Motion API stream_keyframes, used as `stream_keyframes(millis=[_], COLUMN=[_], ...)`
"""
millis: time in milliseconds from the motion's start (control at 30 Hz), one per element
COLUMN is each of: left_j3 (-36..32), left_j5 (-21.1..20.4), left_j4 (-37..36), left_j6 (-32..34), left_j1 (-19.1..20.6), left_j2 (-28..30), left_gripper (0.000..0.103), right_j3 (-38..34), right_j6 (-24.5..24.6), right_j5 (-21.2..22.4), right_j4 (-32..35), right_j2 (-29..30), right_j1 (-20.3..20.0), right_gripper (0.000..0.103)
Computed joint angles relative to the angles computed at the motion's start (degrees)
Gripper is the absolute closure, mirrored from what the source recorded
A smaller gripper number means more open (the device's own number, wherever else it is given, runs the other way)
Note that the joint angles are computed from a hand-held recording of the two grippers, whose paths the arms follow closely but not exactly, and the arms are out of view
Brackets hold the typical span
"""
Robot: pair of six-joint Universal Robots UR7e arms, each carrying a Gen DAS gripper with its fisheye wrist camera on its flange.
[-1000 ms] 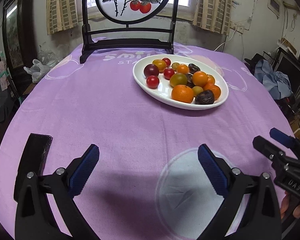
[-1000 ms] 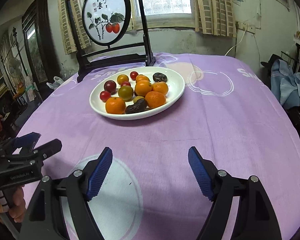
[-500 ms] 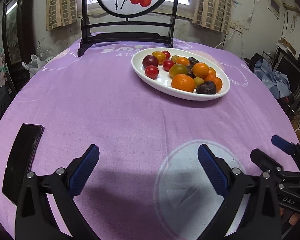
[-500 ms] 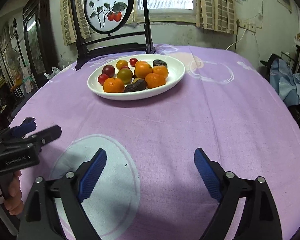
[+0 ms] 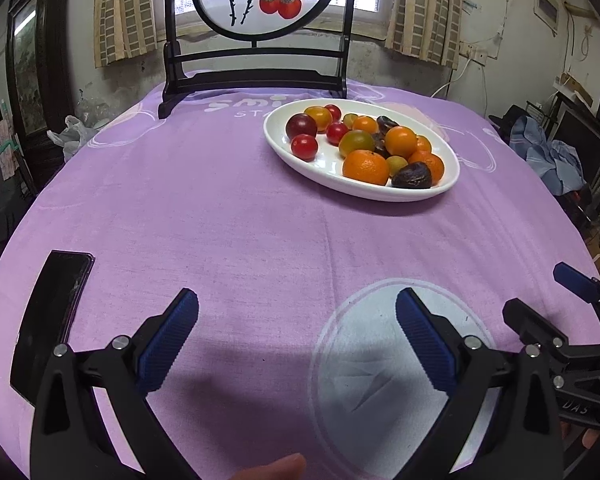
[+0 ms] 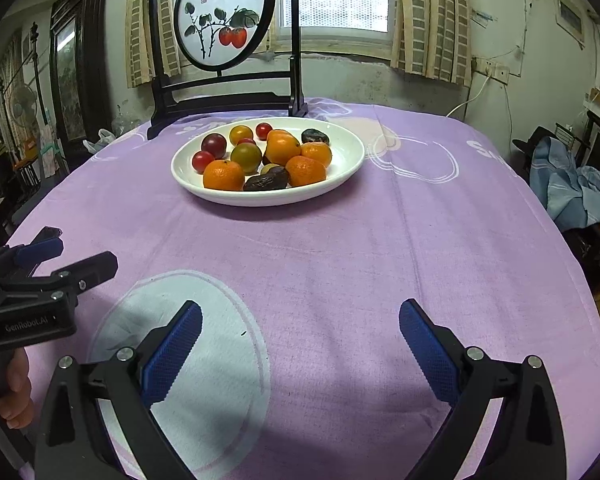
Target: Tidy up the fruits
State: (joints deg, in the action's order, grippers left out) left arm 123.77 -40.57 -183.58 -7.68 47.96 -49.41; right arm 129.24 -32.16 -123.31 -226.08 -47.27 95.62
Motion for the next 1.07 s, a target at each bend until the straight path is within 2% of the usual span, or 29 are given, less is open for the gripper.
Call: stream_keyframes(millis=[233,733,1067], left_j3=[-0.12,0.23,-0.20], left_j5=[-1.83,-1.86,-1.31], left_j4=[1.87,2.13,3.80], left_j6=[-1.63,-2.33,-3.38], left_j1=[0.58,0.59,0.69], left_j2=[-0.95,-1.19,-0.82], left_gripper=[0.006,0.005,0.005], right_j3=[-0.05,0.06,-0.21], right_j6=[-0.66,-0.44,0.89], right_j5=[-0.39,-0.36,-1.38], right_j4=[0.04,0.74,3.94], right_j2=[0.34,0.25,0.15], right_j1=[0.24,0.13,0.00], right_gripper=[0.003,0.003,0.003])
